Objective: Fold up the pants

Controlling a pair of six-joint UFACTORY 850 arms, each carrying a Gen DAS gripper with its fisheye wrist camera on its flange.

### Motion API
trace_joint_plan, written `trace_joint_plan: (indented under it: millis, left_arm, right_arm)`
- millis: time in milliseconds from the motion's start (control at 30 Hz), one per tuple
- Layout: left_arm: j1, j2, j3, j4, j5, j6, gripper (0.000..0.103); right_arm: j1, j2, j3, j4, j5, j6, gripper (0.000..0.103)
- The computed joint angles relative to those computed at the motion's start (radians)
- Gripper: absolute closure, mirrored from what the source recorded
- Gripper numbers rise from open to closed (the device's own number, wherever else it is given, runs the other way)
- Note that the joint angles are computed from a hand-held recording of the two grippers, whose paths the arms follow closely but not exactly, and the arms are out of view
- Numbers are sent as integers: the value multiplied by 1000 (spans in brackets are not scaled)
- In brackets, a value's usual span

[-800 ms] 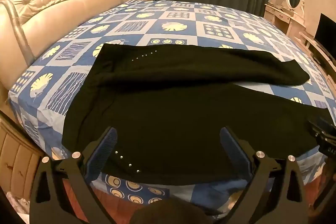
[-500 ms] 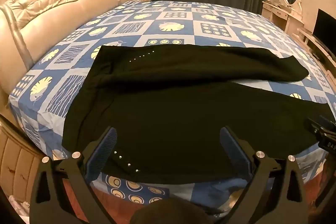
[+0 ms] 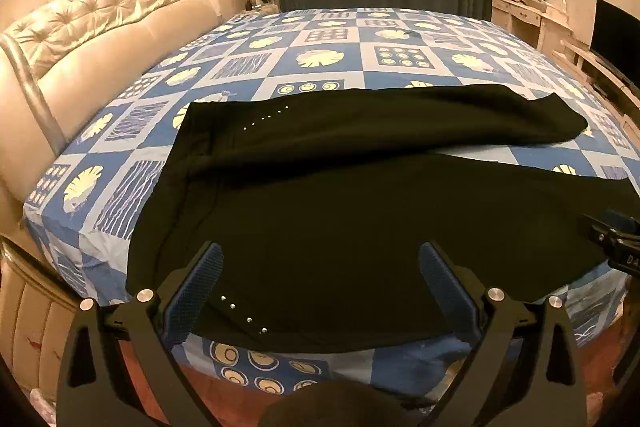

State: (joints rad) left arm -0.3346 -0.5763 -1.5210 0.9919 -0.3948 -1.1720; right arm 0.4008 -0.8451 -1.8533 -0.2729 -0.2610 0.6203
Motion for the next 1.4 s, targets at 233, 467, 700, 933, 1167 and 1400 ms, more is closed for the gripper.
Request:
trace_joint_plan:
  millis: [233, 467, 700, 933, 1167, 1400]
  left_arm:
    - [2, -2, -3, -24, 2, 17, 5]
    - [8, -2, 0, -57, 7, 36, 5]
    - [9, -1, 0, -70, 6, 43, 5]
    - [10, -3, -2, -82, 4, 53, 5]
    - [14, -2, 0, -95, 9, 60, 5]
    - [14, -2, -1, -99, 8, 63, 5]
  right_arm:
    - [3, -6, -5, 26, -9, -32, 2]
    - [5, -11, -7, 39, -13, -44, 2]
    - [8, -18, -15, 71, -22, -74, 2]
    - [12, -25, -23, 91, -28, -98, 2]
    - [11, -28, -29, 128, -38, -129, 2]
    - [9, -31, -31, 149, -37, -149, 2]
